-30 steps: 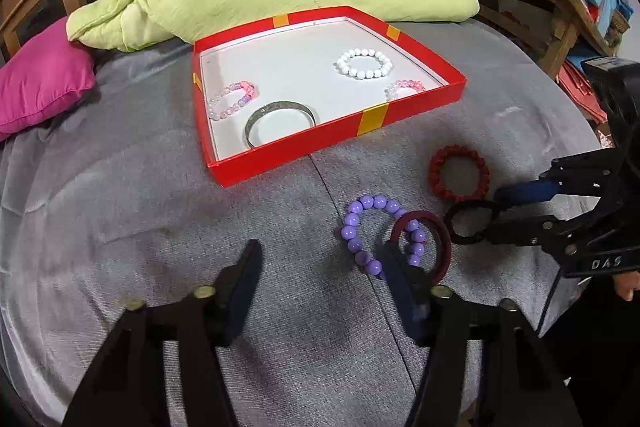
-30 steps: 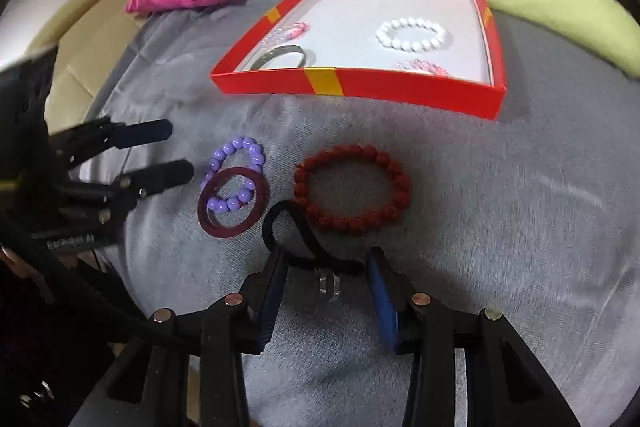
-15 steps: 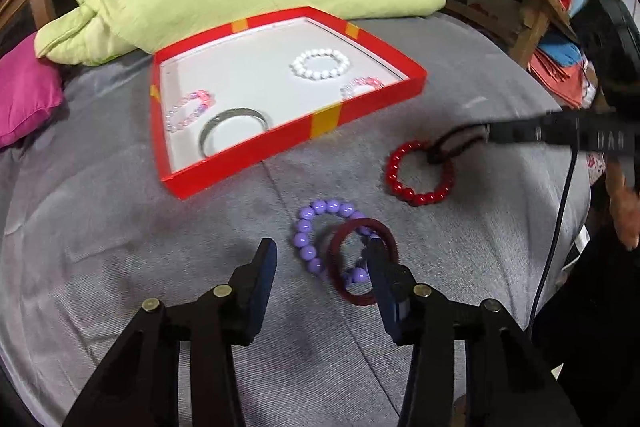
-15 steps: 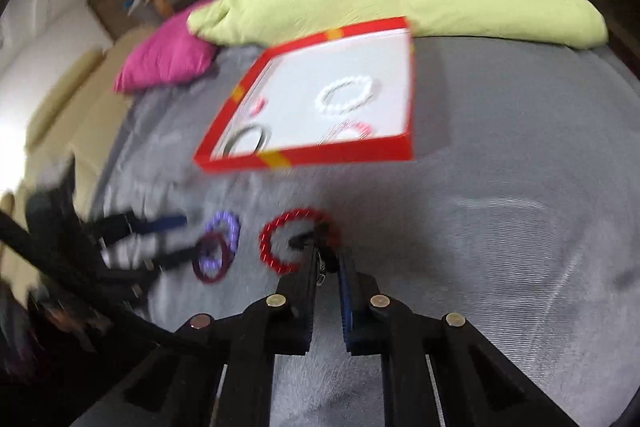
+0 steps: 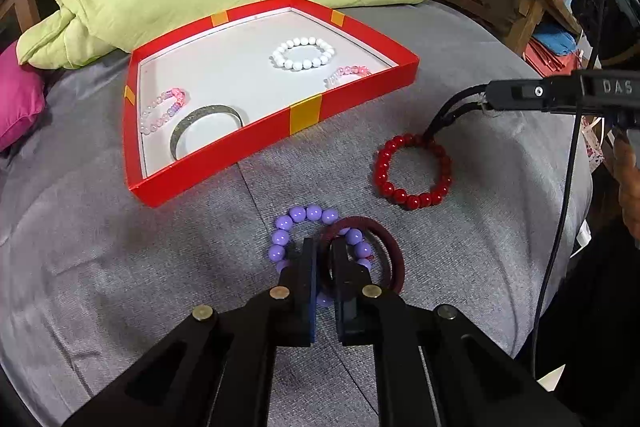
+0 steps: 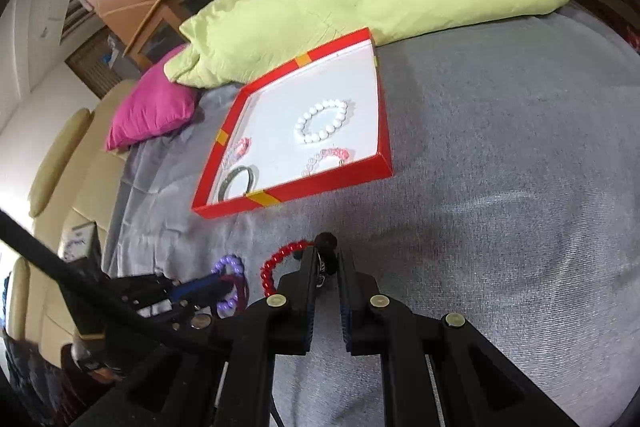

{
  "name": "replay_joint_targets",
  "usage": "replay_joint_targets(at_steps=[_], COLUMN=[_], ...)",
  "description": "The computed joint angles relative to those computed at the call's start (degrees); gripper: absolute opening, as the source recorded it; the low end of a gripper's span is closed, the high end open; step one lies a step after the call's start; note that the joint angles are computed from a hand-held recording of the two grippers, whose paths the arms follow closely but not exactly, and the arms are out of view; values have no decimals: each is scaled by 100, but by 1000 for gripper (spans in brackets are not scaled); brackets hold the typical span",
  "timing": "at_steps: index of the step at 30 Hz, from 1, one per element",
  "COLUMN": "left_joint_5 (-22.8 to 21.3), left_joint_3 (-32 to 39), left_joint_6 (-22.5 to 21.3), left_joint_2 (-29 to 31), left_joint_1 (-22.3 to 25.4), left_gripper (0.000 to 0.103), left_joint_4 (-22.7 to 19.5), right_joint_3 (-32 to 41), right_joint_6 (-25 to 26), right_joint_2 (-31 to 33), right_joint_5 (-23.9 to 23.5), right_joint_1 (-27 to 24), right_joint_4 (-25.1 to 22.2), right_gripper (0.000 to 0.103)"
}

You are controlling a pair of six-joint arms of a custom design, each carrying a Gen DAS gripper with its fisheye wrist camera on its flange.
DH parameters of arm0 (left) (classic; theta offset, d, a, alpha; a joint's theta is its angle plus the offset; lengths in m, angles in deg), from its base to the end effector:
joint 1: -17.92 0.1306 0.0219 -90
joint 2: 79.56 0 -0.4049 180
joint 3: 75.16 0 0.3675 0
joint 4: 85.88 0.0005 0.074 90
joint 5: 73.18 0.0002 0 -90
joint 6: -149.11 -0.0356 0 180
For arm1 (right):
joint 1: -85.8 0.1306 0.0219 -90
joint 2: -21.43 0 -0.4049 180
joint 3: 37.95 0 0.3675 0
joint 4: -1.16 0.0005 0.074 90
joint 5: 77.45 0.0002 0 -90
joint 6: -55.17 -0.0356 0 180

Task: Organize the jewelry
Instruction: 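Grasp the black hair tie with the right tool while the left tool grasps the maroon ring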

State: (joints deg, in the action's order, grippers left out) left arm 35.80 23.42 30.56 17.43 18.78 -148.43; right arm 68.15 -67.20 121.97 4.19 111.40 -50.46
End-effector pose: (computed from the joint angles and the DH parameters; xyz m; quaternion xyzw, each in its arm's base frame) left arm 0.4907 -0.0047 0.4485 0.2686 0.9172 -0.0916 0.2797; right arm 0.4826 0.2364 0.4855 0.0274 0.9249 0.2399 0.2936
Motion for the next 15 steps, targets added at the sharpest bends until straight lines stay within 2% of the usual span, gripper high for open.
replay_joint_targets(at_steps=[9,12,15], left_joint_5=[930,929,787], left_joint_3=[279,338,377], left_joint_6=[389,610,1070], left_joint_2=[-68,-75,-60], left_joint_1=[385,481,534], left_gripper=[6,6,6], left_joint_4=[158,351,677], right_joint_3=[-312,-341,-342], right_joint_6=[-290,-308,-353], right_joint_2=[-273,-307,-307], right_joint_5=[-126,-98,-84], right_joint_1=[11,59,132], right_joint_4=[947,1165,1393], right_gripper=[11,11,11])
